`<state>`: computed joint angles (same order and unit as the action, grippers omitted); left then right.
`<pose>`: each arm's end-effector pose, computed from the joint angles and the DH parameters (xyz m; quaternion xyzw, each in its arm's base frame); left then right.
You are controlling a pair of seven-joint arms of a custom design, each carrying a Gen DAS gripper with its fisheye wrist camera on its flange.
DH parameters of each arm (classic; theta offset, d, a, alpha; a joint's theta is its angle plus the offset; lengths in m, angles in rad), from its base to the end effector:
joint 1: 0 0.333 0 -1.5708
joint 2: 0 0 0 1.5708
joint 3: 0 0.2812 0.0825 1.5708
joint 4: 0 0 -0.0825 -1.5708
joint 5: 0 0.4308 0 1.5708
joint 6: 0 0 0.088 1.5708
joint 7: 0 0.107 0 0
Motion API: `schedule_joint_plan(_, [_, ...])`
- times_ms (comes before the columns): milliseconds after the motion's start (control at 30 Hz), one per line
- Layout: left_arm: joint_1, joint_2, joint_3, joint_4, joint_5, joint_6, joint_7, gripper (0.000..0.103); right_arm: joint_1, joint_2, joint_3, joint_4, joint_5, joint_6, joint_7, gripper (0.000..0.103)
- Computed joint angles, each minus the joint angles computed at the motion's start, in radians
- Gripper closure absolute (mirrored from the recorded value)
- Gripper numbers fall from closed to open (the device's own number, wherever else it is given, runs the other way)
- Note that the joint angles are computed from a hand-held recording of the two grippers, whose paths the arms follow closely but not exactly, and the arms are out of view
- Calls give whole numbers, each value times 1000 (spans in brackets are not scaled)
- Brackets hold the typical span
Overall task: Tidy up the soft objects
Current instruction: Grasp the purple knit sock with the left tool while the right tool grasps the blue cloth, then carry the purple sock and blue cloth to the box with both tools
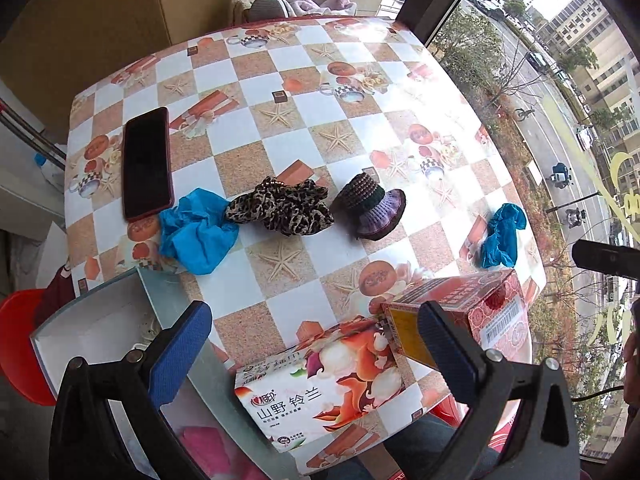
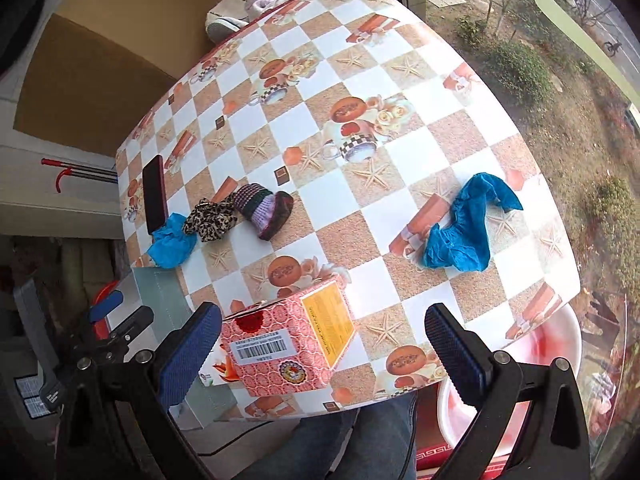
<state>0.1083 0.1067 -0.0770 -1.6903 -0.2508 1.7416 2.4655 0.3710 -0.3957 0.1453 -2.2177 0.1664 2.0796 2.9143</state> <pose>0.6332 -0.0012 0.4790 0.3666 -0.9213 0.1115 0.0661 0.4450 0.2673 0.5140 -0.3290 0.9344 0.0666 0.1189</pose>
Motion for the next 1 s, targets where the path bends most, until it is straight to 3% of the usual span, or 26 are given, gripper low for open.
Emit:
schedule_joint_plan(200, [-76,111,-55,81,65,-21,-46,0,5,-143,-33,-227,100,20,31,1])
schedule_joint_plan(467, [-183,171,-93,27,223,60,-69,0,-26,-188,-63,-366,135,34,17,1])
schedule_joint_plan(767, [-231,191,-96,-33,338,131,-86,0,-72,-6,-89,-316,91,3,-112,1])
schedule_joint_plan(1000, [-244,195,-91,-78,393,175,-121,0,-70,84,-71,-286,88,7,-171,0])
